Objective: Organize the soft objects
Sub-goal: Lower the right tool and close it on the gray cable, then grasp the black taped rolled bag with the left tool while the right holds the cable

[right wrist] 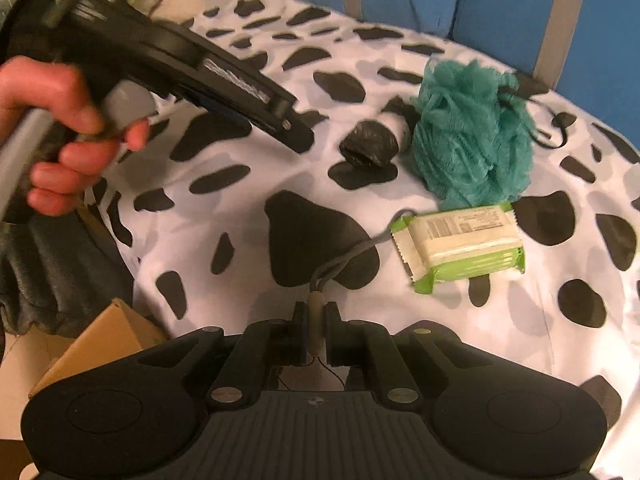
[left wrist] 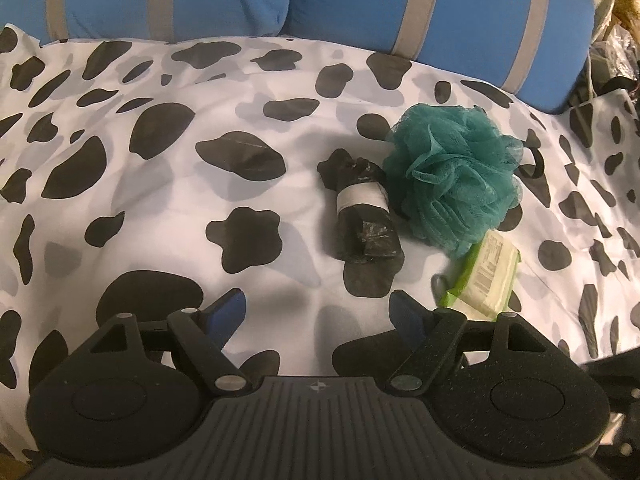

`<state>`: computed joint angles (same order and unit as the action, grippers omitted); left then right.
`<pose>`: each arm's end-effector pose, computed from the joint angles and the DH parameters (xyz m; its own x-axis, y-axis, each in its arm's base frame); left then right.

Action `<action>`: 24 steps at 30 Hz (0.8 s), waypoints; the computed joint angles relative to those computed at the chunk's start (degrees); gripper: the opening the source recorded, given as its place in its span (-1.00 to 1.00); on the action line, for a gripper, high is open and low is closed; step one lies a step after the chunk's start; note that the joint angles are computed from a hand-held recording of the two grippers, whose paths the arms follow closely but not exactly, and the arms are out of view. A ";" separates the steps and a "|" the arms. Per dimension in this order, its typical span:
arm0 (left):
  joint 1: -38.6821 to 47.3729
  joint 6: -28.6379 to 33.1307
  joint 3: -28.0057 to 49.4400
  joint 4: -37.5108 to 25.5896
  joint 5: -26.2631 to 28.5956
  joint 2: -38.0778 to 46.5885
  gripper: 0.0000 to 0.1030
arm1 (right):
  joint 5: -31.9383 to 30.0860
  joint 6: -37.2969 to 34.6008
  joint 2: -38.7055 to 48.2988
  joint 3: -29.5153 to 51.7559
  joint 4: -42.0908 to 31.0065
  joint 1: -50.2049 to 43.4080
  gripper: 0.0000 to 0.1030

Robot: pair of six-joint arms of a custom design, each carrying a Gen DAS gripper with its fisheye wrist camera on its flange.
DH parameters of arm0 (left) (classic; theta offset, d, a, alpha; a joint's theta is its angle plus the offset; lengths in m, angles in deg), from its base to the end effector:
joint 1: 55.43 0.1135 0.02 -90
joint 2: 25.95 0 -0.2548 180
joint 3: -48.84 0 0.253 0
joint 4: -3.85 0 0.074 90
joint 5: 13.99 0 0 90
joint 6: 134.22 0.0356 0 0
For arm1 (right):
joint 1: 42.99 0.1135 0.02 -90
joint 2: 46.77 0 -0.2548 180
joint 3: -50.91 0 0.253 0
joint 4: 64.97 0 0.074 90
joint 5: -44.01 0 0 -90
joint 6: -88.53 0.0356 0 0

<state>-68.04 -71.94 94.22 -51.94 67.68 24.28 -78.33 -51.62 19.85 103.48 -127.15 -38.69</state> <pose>0.1599 -0.0305 0.1928 -0.8212 -0.2879 -0.4928 -0.2658 0.9570 -0.1163 0.1871 0.0332 0.1849 -0.4745 -0.6862 -0.5514 -0.8655 0.4778 0.1502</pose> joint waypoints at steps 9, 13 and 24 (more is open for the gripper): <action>-2.04 -1.53 -0.64 1.00 -1.79 0.19 0.53 | -9.72 -5.16 -11.90 -0.29 -7.90 -14.12 -0.80; -3.61 -1.75 -1.15 2.12 -2.44 -0.02 0.53 | -14.89 -5.41 -18.91 -1.42 -7.36 -21.93 -0.80; -4.51 1.52 -2.43 11.11 -4.15 5.35 0.53 | 1.33 6.24 -20.52 -4.65 6.60 -20.26 -0.80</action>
<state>-72.55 -70.42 91.78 -40.84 63.54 29.63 -77.00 -45.38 -0.68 98.83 -120.55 -58.95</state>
